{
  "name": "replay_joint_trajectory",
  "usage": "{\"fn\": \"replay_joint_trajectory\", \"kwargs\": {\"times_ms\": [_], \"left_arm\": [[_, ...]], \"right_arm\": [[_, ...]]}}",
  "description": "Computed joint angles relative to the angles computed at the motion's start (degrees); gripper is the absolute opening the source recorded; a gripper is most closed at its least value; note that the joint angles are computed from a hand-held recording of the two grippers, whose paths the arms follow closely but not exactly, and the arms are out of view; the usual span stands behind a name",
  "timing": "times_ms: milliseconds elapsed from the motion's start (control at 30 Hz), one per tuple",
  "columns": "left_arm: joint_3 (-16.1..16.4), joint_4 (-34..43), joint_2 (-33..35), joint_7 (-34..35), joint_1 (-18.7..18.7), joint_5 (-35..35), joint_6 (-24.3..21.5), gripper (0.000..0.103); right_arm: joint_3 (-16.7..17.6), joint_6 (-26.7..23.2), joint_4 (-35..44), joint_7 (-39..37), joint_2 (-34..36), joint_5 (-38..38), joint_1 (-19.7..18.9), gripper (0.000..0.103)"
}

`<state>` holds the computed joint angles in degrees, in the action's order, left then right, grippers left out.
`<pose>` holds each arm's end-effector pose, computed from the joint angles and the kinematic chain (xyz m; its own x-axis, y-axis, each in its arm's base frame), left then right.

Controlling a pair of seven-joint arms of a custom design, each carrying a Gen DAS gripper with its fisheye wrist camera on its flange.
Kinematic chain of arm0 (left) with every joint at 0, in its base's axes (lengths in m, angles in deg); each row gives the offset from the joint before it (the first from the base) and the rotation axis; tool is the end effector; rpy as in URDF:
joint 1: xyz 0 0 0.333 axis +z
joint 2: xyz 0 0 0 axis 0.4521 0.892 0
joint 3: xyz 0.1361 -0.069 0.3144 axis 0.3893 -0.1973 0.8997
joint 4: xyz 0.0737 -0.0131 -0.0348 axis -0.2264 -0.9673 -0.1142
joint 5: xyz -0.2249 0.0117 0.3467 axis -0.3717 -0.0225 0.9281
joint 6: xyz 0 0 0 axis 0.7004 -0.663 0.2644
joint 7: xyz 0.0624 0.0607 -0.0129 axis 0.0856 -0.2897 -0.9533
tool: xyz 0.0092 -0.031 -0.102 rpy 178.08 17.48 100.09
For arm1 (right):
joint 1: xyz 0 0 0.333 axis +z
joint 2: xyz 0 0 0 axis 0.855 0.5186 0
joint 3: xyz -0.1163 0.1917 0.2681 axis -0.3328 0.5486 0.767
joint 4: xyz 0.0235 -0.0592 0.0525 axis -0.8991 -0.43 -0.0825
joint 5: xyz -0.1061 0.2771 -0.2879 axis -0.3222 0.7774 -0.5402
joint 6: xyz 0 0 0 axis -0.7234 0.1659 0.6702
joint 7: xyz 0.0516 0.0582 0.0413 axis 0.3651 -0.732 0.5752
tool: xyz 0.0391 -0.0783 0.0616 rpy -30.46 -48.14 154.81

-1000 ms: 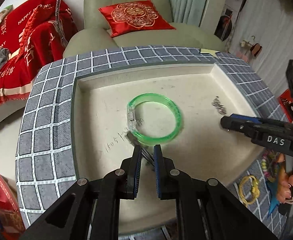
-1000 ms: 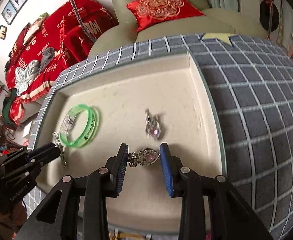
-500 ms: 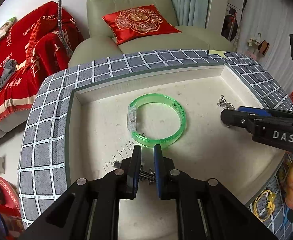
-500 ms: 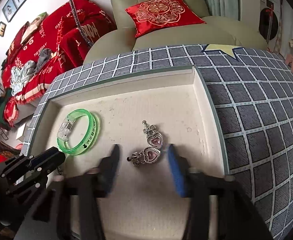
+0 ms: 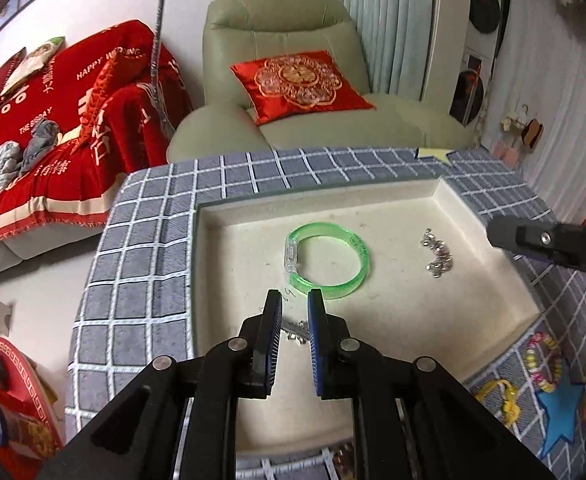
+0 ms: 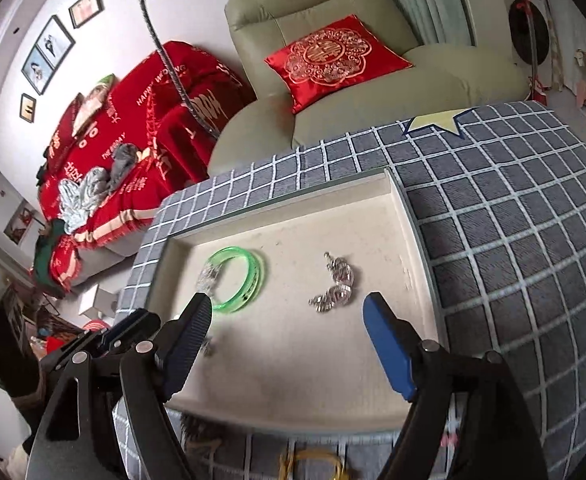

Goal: Organize jewelry
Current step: 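Withdraw both tools from the tray toward the bracelets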

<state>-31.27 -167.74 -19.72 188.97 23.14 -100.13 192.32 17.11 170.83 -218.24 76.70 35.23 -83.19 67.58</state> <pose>0.5956 -0.1694 0.4535 -0.5035 -0.8634 0.0328 -0.6392 0.3467 -0.6865 0.5096 0.2071 0.4671 -0.2234 -0.8710 -0.4376 -0.6944 0.4572 -0.5556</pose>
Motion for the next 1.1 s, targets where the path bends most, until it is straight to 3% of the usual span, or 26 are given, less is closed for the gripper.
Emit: {"fn": "replay_joint_trajectory", "kwargs": {"times_ms": [100, 233, 300, 333, 367, 567, 667, 733, 800, 967, 1100], "left_arm": [[-0.32, -1.66, -2.49, 4.68, 0.53, -5.98, -0.21, 0.030], [2.29, -3.69, -5.24, 8.11, -1.21, -10.68, -1.68, 0.031], [3.74, -4.95, -6.54, 8.57, -2.13, -11.61, -2.35, 0.088], [4.24, -5.81, -7.02, 7.84, -2.66, -11.23, -1.34, 0.103], [4.58, -7.00, -7.71, 10.50, -3.72, -14.87, 1.99, 0.103], [7.39, -11.34, -10.28, 13.17, -7.02, -16.19, 4.38, 0.103], [8.79, -13.39, -11.16, 14.89, -8.80, -17.19, 5.47, 0.103], [9.39, -14.96, -11.92, 13.22, -9.26, -15.39, 5.74, 0.103], [9.85, -15.76, -12.07, 9.53, -9.24, -11.57, 4.66, 0.103], [10.58, -16.64, -11.82, 5.91, -10.30, -8.18, 3.87, 0.103], [10.37, -15.96, -10.60, 2.10, -10.02, -5.84, 2.43, 0.103]], "right_arm": [[1.83, 1.22, -2.98, 3.48, -3.00, -1.78, -1.67, 0.083], [4.70, 2.30, -7.04, 3.79, -6.94, 1.07, -3.67, 0.083], [6.04, 2.32, -8.66, 3.20, -8.72, 2.85, -4.45, 0.084], [6.52, 2.04, -9.51, 2.76, -9.74, 3.79, -4.64, 0.089], [6.47, 1.92, -10.41, 1.88, -10.72, 5.08, -4.27, 0.103], [14.59, 2.84, -15.10, 2.81, -17.06, 6.18, -11.29, 0.103], [13.46, 1.56, -16.77, 0.38, -19.15, 9.51, -8.72, 0.103], [10.47, -1.07, -17.34, -2.94, -19.78, 12.79, -4.68, 0.103], [9.65, -2.97, -17.93, -5.05, -20.35, 15.33, -2.93, 0.103], [10.69, -5.74, -20.18, -7.26, -21.80, 19.01, -2.54, 0.103], [13.09, -9.53, -20.65, -6.52, -23.17, 18.04, -4.57, 0.103]]}}
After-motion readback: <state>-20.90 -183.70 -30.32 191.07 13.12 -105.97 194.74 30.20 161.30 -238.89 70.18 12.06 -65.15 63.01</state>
